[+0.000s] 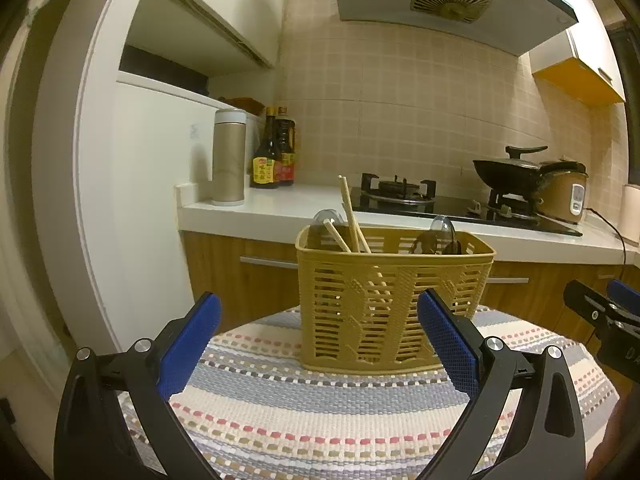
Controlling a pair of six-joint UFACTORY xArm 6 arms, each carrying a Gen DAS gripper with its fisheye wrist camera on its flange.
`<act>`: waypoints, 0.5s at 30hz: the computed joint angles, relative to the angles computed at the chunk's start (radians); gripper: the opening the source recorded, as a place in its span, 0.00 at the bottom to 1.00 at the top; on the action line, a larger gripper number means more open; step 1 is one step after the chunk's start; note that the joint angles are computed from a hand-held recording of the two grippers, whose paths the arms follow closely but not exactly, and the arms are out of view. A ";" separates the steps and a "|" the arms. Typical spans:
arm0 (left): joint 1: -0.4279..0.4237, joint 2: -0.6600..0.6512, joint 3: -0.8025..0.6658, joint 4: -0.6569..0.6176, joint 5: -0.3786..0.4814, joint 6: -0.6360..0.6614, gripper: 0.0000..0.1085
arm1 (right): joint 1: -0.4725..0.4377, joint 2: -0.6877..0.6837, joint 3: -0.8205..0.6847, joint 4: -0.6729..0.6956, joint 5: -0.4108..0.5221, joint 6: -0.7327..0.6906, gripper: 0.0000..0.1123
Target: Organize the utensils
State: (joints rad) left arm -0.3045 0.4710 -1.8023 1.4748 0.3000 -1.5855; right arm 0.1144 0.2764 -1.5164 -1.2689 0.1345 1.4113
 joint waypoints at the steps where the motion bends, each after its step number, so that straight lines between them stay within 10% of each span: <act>1: 0.000 0.000 0.000 0.001 -0.003 0.000 0.88 | 0.001 0.000 0.000 0.000 0.001 -0.001 0.85; 15: -0.005 0.005 -0.001 -0.015 -0.007 0.022 0.88 | 0.004 0.001 0.002 0.015 0.001 -0.012 0.85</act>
State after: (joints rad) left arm -0.3091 0.4763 -1.8037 1.4599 0.2927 -1.5639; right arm 0.1189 0.2772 -1.5141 -1.2543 0.1356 1.3990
